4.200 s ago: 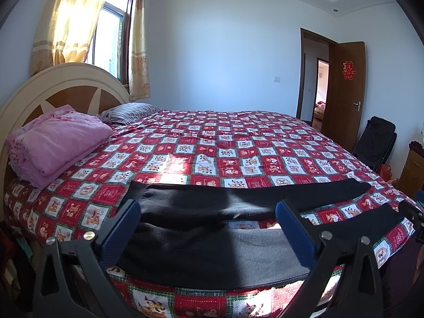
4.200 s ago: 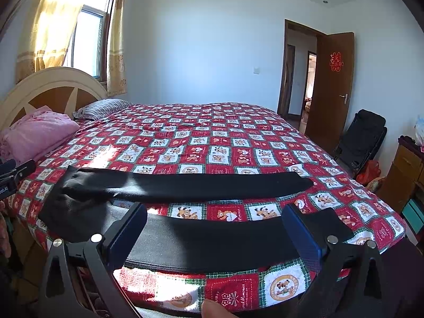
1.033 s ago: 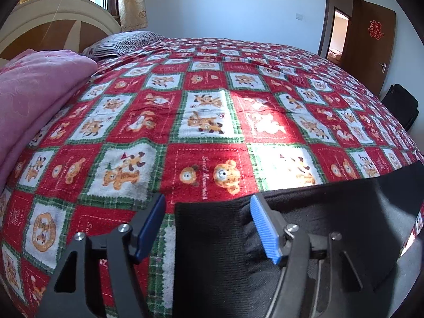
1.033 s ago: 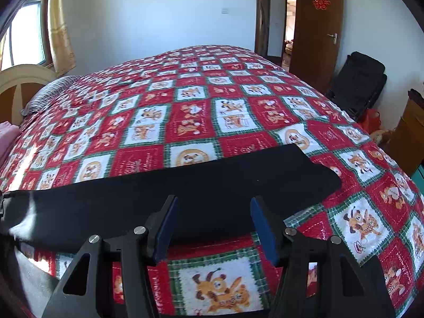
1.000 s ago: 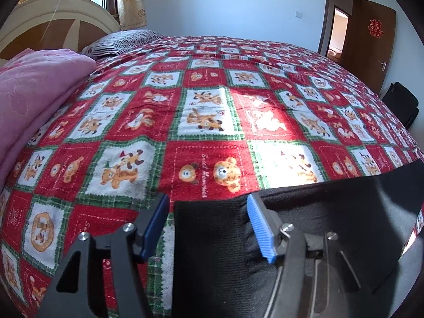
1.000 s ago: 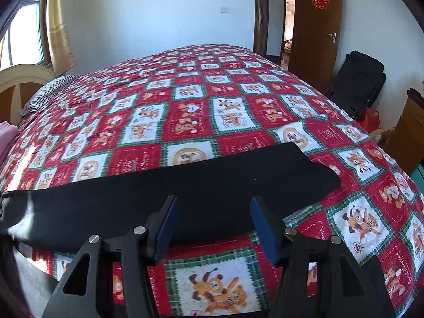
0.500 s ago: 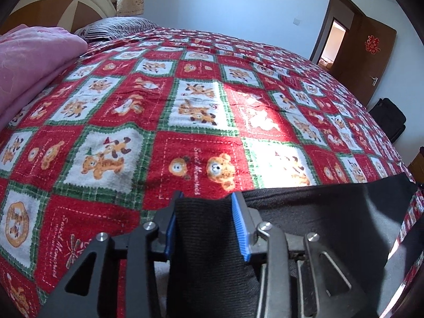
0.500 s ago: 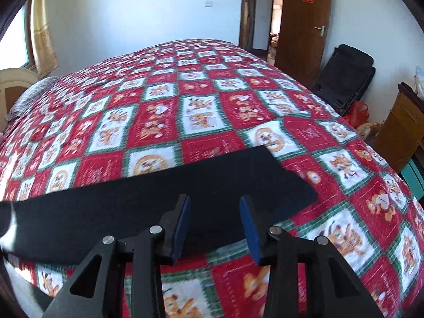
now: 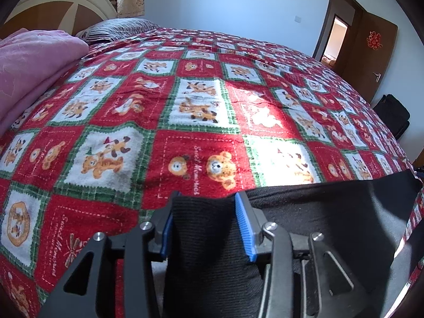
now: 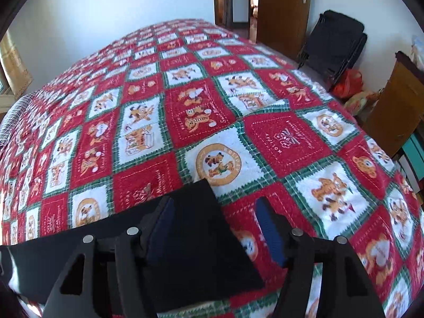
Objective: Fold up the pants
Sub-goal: 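Close the left tool on the waistband while the right tool closes on the leg hem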
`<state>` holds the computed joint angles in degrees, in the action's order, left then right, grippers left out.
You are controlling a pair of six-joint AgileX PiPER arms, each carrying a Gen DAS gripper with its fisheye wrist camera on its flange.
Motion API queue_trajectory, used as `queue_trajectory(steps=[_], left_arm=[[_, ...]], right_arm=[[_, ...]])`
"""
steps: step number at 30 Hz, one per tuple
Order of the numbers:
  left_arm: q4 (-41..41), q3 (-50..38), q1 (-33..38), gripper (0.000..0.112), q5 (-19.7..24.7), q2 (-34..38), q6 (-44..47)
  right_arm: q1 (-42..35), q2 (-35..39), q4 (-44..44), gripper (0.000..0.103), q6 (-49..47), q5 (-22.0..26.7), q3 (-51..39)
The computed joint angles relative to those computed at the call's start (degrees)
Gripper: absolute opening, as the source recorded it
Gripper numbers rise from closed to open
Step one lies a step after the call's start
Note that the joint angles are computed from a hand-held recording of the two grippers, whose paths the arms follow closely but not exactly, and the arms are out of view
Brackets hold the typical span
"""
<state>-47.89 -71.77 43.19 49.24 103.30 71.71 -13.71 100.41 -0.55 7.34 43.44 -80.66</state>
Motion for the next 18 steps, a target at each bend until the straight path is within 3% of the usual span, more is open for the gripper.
queue_trajectory(steps=[3, 6, 12, 16, 17, 18], left_arm=[[0.83, -0.23, -0.24, 0.052, -0.02, 0.12, -0.68], [1.55, -0.54, -0.51, 0.052, -0.07, 0.31, -1.22], [1.65, -1.93, 0.05, 0.052, 2.00, 1.40, -1.67], [2.01, -1.28, -0.43, 0.052, 1.08, 0.65, -1.30], [2.07, -1.56, -0.32, 0.049, 1.60, 0.76, -1.22], [2.27, -2.00, -0.18, 0.044, 2.13, 0.96, -1.33]], right_arm=[[-1.30, 4.13, 4.63, 0.066, -3.80, 2.52, -4.40], [-0.58, 7.30, 3.58, 0.065, -4.46, 4.16, -7.16], [-1.07, 7.78, 6.75, 0.063, -7.60, 2.69, -6.41], [-1.08, 7.45, 10.04, 0.033, -11.09, 3.92, -6.37], [-0.81, 7.42, 9.81, 0.022, -11.18, 4.25, -6.42], [-0.20, 7.25, 8.29, 0.019, -10.27, 4.15, -6.29]])
